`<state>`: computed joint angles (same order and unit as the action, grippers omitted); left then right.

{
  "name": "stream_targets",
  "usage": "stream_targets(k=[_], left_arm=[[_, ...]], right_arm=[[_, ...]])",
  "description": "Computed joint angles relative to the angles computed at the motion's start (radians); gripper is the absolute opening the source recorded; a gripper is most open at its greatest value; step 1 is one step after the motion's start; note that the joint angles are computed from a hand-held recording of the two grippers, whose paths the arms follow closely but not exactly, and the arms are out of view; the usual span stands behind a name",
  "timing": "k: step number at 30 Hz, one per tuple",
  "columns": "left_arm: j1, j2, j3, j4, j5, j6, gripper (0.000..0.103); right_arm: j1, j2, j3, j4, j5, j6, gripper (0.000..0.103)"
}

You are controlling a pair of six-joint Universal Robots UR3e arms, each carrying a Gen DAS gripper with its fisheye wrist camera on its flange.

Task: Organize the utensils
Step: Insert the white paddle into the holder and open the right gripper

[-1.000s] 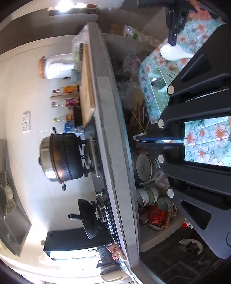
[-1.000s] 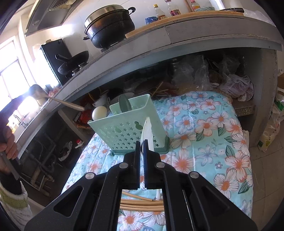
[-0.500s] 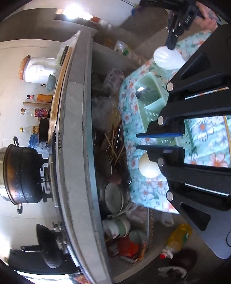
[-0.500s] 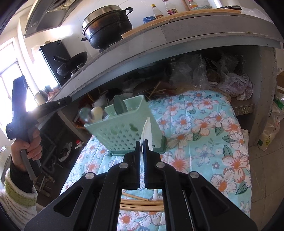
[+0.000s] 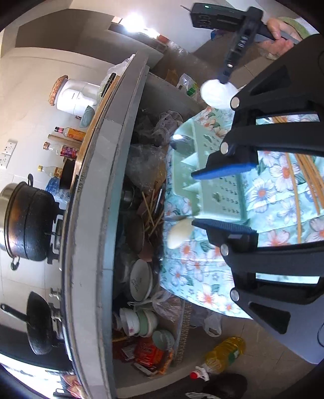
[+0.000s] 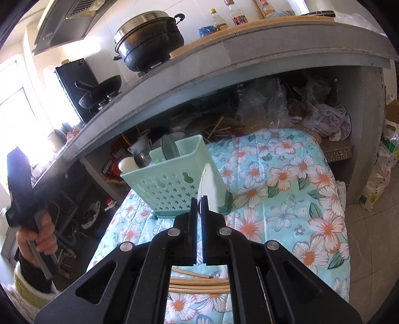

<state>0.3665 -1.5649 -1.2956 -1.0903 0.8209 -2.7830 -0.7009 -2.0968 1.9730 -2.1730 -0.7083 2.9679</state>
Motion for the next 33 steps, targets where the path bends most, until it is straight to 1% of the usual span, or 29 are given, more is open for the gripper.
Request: stream_targets(k=[3, 6, 9, 13, 15, 17, 19, 21, 25, 28, 31, 33], left_arm=[[0.043, 0.103, -0.154, -0.013, -0.011, 0.048, 0.037], [0.086, 0.193, -0.289, -0.043, -0.023, 0.112, 0.044], [0.118, 0.246, -0.372, -0.106, -0.026, 0.171, 0.046], [0.171, 0.284, -0.439, -0.176, -0.050, 0.225, 0.051], [0.182, 0.293, -0.461, -0.189, -0.044, 0.250, 0.051], [0.182, 0.291, -0.467, -0.185, -0.033, 0.265, 0.052], [0.186, 0.294, -0.475, -0.170, -0.027, 0.263, 0.055], [0.193, 0.293, -0.474, -0.172, -0.032, 0.266, 0.056], [0.209, 0.306, -0.496, -0.173, -0.038, 0.286, 0.060], [0.208, 0.310, -0.512, -0.183, -0.033, 0.299, 0.061], [0.188, 0.307, -0.523, -0.189, -0.010, 0.308, 0.061], [0.172, 0.310, -0.538, -0.178, 0.007, 0.310, 0.061]], right_arm=[[-0.041, -0.020, -0.030, 0.029, 0.051, -0.005, 0.002], [-0.083, -0.017, -0.092, 0.066, 0.120, -0.011, 0.002], [-0.107, 0.006, -0.173, 0.045, 0.170, 0.023, 0.002], [-0.103, 0.079, -0.292, -0.068, 0.226, 0.135, 0.002], [-0.048, 0.151, -0.361, -0.203, 0.195, 0.225, 0.002], [0.020, 0.233, -0.435, -0.291, 0.146, 0.289, 0.002], [0.098, 0.329, -0.516, -0.348, 0.093, 0.333, 0.002], [0.165, 0.413, -0.590, -0.372, 0.024, 0.351, 0.002], [0.256, 0.551, -0.708, -0.379, -0.061, 0.380, 0.002], [0.290, 0.632, -0.746, -0.386, -0.088, 0.412, 0.002], [0.305, 0.675, -0.715, -0.416, -0.097, 0.423, 0.002], [0.299, 0.705, -0.701, -0.337, -0.057, 0.386, 0.002]])
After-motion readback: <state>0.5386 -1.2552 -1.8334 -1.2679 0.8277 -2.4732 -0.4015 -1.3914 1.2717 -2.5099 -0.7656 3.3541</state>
